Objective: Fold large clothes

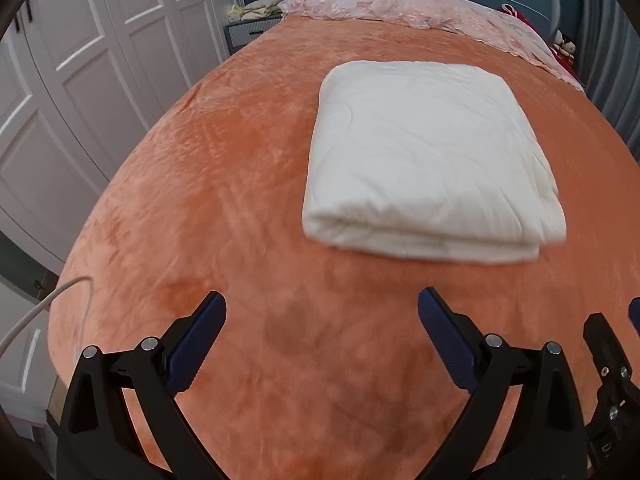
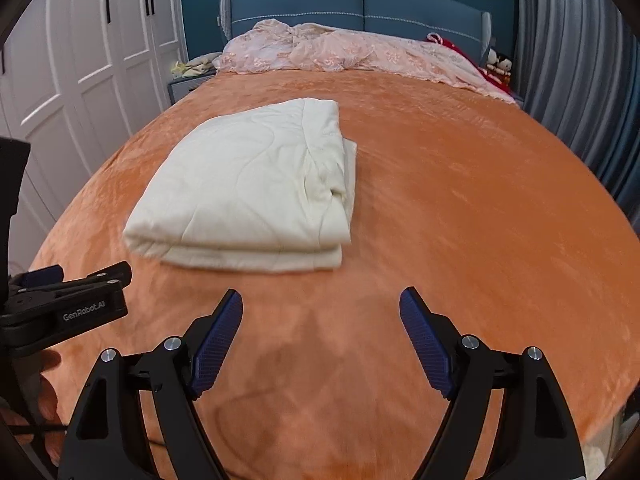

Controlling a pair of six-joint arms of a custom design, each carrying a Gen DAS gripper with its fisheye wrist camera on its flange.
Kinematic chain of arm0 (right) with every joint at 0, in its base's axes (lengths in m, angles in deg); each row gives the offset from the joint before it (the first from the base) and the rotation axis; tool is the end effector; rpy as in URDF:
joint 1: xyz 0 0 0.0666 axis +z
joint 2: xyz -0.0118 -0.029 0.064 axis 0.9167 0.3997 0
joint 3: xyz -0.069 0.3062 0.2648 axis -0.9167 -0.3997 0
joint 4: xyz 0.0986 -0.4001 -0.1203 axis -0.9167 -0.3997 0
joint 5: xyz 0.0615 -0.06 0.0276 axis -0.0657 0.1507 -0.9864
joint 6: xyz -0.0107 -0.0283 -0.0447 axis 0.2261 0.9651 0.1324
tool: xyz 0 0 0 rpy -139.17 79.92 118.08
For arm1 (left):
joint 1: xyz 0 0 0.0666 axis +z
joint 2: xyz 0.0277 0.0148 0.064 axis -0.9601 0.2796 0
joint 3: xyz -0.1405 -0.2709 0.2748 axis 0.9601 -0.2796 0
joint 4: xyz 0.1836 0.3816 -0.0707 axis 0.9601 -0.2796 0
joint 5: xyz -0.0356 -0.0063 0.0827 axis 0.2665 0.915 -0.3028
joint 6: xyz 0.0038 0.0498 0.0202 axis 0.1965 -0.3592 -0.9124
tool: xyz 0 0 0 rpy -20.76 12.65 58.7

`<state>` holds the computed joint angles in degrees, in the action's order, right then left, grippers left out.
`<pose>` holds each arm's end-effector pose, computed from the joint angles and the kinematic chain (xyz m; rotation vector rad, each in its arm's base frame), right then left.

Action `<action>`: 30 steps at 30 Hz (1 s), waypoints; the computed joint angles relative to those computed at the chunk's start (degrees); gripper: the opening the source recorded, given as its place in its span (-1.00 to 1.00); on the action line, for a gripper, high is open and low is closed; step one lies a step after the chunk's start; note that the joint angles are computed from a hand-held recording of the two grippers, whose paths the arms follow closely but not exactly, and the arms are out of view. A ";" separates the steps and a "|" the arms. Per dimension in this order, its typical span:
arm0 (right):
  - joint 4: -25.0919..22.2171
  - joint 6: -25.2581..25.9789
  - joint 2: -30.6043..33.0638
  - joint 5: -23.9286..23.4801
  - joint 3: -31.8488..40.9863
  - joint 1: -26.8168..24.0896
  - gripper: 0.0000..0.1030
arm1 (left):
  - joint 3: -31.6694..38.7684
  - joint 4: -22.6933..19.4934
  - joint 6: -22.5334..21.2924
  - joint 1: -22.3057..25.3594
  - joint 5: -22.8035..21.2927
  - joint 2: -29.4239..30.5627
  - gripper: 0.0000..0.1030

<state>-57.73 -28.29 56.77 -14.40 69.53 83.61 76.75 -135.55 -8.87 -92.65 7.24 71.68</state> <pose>0.5383 0.1520 0.4188 0.3648 2.4030 -0.1415 0.6343 -0.2113 0.3750 0.2158 2.5546 0.0482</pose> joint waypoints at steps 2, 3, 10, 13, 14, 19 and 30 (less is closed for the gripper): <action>0.37 -0.98 -2.11 1.53 -2.24 1.26 0.58 | -2.81 0.73 -0.19 -0.34 -0.07 -2.04 0.83; 0.89 -0.38 -2.92 1.40 -3.12 0.64 0.59 | -3.93 0.91 -0.15 -0.41 0.40 -2.86 0.83; 0.59 -2.15 -5.86 3.91 -5.86 2.97 0.62 | -10.08 3.25 -0.52 -1.86 -1.67 -7.65 0.83; 0.95 -1.86 -6.63 5.15 -6.58 3.70 0.63 | -11.70 4.53 -0.48 -2.52 -2.27 -9.03 0.83; 0.99 -1.82 -6.49 5.38 -6.46 3.73 0.63 | -12.46 5.13 -0.39 -2.81 -2.47 -9.66 0.83; 1.06 -2.68 -7.41 6.08 -7.50 4.25 0.65 | -14.32 6.70 -0.97 -3.42 -3.64 -11.08 0.83; 0.80 -4.45 -7.77 6.40 -8.32 5.33 0.65 | -16.51 7.47 0.24 -3.23 -3.30 -12.46 0.83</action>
